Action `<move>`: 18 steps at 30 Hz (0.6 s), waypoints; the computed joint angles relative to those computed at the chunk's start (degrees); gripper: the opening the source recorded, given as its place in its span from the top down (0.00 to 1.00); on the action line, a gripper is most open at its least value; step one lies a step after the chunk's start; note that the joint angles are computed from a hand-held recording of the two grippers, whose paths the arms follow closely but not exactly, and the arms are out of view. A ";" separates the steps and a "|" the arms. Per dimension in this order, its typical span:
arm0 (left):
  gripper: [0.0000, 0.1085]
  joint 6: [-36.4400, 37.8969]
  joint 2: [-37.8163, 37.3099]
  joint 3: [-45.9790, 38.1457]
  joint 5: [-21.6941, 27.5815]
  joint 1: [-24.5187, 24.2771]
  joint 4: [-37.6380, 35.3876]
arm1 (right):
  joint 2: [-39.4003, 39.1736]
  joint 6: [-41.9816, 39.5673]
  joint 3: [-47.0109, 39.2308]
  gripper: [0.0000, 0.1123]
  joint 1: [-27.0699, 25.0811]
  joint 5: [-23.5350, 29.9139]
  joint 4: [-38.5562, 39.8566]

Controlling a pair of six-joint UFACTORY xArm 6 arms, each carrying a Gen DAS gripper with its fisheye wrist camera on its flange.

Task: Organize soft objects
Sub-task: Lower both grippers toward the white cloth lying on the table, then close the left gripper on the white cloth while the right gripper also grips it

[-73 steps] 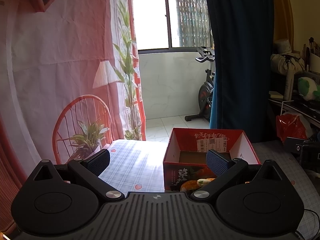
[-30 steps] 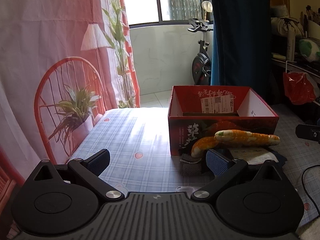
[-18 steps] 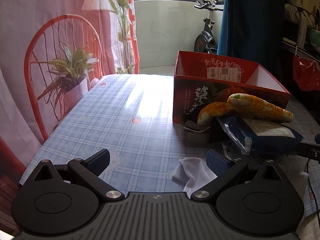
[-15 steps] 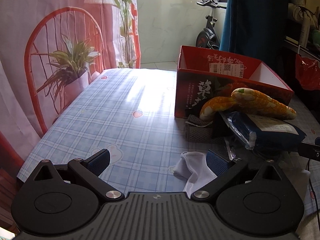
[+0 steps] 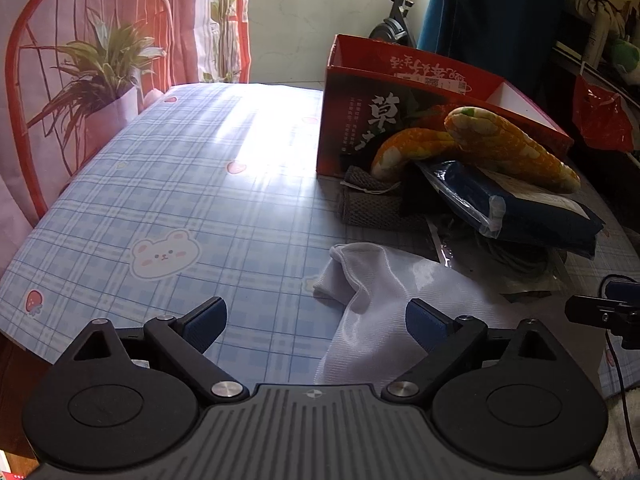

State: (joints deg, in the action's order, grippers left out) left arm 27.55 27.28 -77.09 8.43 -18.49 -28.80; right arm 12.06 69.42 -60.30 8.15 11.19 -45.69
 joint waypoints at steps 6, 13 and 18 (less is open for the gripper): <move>0.12 18.18 1.12 -3.69 6.51 -1.25 -19.19 | -1.34 -13.97 4.13 0.20 -0.11 -2.73 16.13; 0.14 17.47 4.86 -7.69 12.19 -1.54 -17.00 | 0.52 -30.52 4.28 0.22 2.01 -2.48 33.85; 0.14 17.92 7.98 -10.98 17.34 -0.31 -20.48 | 1.31 -38.00 4.48 0.22 2.68 -3.14 43.73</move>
State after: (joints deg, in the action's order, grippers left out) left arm 45.47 35.26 -88.07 25.77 -18.79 -49.27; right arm 13.37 31.41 -55.82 10.83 8.05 -1.96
